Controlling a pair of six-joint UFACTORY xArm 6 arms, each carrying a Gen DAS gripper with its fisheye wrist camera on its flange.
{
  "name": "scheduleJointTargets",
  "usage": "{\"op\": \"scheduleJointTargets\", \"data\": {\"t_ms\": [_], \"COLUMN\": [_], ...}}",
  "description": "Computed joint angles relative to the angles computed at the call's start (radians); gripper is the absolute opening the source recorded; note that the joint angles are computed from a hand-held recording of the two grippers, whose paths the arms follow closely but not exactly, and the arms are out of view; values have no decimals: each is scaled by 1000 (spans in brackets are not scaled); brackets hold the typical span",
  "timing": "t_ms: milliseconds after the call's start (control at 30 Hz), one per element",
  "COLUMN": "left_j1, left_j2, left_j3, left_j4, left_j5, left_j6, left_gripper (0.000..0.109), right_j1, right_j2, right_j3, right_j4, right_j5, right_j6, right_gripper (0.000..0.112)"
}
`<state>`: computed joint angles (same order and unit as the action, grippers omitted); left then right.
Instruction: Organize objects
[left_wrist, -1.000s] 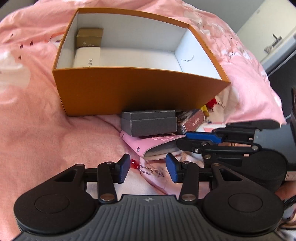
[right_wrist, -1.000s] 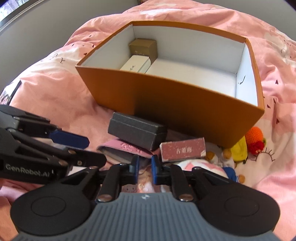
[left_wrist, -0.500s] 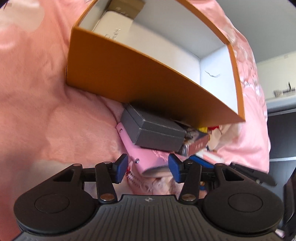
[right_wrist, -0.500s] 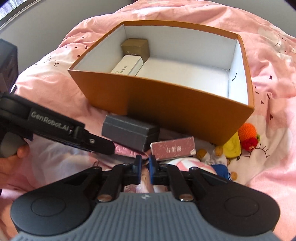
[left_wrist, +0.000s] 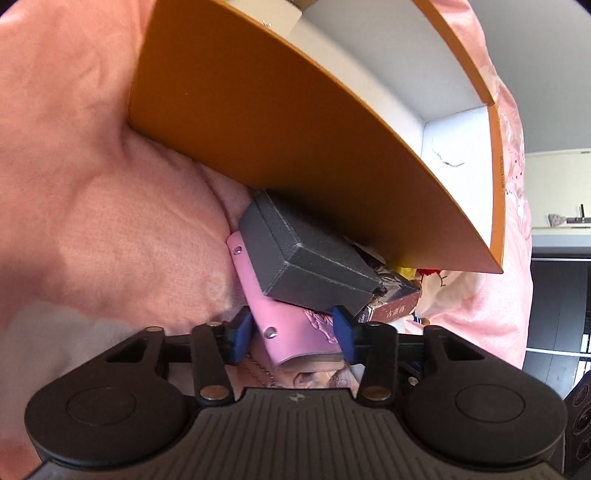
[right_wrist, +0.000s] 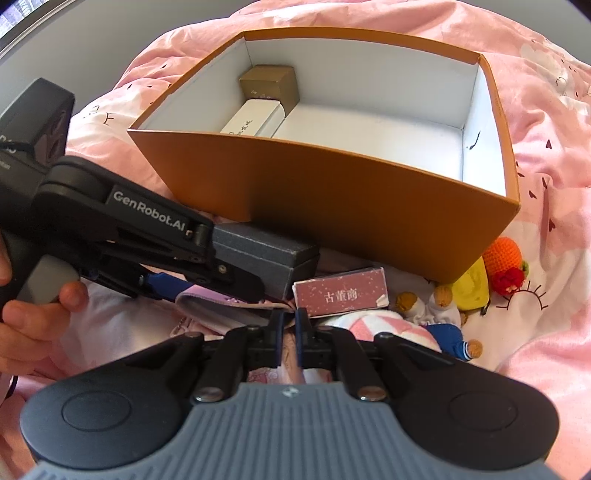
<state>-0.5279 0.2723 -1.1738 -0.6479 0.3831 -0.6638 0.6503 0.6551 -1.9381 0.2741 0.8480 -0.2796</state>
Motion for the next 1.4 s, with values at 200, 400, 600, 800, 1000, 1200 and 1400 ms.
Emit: {"op": "scheduleJointTargets", "data": {"t_ms": [200, 400, 600, 800, 1000, 1200, 1400], "left_j1": [-15, -22, -14, -21, -41, -44, -29], "left_j2": [-75, -187, -302, -361, -377, -400, -368], "left_j3": [78, 174, 226, 258, 263, 253, 246], "left_j4": [120, 319, 605, 591, 559, 701, 605], "left_j5": [-71, -117, -38, 28, 90, 174, 171], "left_j6": [-105, -251, -416, -408, -350, -423, -349], "left_gripper": [35, 32, 23, 23, 22, 21, 23], "right_j1": [-4, -6, -7, 16, 27, 33, 40], "right_j2": [-18, -47, -56, -64, -59, -63, -17], "right_j3": [16, 36, 14, 2, -9, -5, -53], "right_j4": [1, 32, 99, 106, 98, 68, 44], "right_j5": [33, 47, 103, 156, 221, 221, 257], "right_j6": [5, -16, -58, -120, -140, -146, -150], "right_gripper": [16, 19, 23, 31, 38, 39, 37]}}
